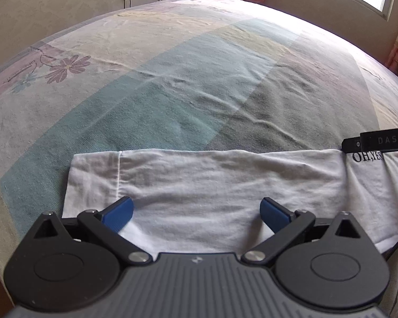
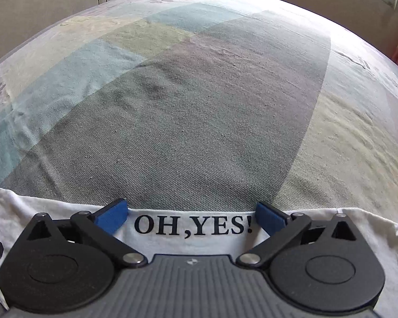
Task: Fold clothes
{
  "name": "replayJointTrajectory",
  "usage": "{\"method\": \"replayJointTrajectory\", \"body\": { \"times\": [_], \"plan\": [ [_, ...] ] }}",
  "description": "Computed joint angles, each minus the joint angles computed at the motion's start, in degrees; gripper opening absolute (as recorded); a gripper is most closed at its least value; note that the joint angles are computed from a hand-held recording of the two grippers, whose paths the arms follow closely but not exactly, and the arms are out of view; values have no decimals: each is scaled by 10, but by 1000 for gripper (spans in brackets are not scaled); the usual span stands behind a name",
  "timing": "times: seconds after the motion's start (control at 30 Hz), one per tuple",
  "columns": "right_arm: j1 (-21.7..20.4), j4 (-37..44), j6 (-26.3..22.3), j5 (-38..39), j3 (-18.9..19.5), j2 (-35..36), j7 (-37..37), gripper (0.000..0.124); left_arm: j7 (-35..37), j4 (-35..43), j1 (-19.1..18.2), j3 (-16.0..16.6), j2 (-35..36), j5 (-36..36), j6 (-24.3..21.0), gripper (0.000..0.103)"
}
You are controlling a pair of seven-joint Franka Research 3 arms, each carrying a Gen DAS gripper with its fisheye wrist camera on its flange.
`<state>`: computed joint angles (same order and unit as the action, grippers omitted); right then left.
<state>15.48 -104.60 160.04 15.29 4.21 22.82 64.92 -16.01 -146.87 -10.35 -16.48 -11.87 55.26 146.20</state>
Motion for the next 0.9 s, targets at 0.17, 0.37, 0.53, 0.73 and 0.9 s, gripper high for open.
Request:
{"method": "replayJointTrajectory", "body": {
  "times": [0.17,0.37,0.53,0.73,0.9],
  "plan": [
    [-39,-23,-81,87,36,-57,-57,100,-43,-18,11,2,-18,16,19,101],
    [22,-51,-82,-12,-2,-61,8,103,-33,-21,13,1,-19,12,23,101],
    [26,-21,-8,-8,7,-15,20,103,0,-10,9,-1,-9,-8,9,101],
    [-22,-24,-20,78,41,-39,-37,103,10,-5,4,0,-4,-12,-3,101],
    [-17,-56,-45,60,2,-77,-19,103,4,-6,4,0,-5,-9,-1,101]
  ]
}}
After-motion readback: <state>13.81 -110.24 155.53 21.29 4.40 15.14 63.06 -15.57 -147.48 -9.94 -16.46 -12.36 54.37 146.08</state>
